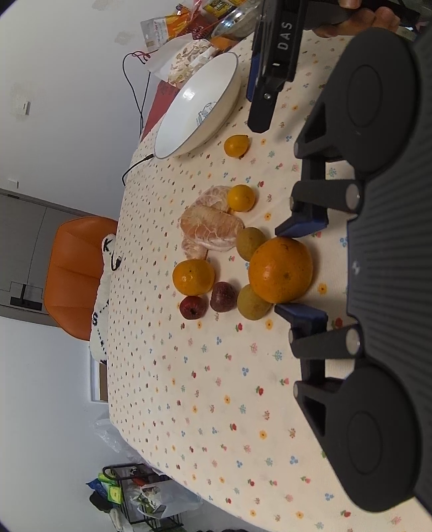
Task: Organize fruits
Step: 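Grasp the large orange with the left tool while the right tool grasps a small tangerine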
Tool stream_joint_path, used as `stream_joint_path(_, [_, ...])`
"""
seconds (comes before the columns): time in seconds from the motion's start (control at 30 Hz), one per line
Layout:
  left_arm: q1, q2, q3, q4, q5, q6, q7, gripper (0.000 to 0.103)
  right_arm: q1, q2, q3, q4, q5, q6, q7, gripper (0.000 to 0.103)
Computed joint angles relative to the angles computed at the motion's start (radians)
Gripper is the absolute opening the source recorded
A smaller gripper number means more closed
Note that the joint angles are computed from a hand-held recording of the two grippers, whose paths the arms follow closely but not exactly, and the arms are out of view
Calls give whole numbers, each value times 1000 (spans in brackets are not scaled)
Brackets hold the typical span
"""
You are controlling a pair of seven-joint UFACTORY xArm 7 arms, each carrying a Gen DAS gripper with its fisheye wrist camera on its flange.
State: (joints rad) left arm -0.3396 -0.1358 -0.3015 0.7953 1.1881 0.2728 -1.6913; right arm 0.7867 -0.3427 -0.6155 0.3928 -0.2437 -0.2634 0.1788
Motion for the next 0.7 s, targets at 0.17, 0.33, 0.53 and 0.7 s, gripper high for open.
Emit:
stream_joint_path(0.17, [5, -17, -3, -5, 10, -4, -9, 40, 55, 27, -52, 26, -1, 6, 12, 63])
stream_joint_path(0.33, [20, -51, -14, -18, 12, 5, -19, 40, 101, 51, -96, 47, -16, 6, 22, 55])
stream_joint_path(0.53, [40, -64, -29, -19, 13, 19, -22, 40, 139, 96, -134, 75, -46, -18, 56, 48])
stream_joint_path(0.7, [48, -58, -34, -6, 44, 21, -45, 40, 115, 142, -121, 100, -93, -35, 116, 34])
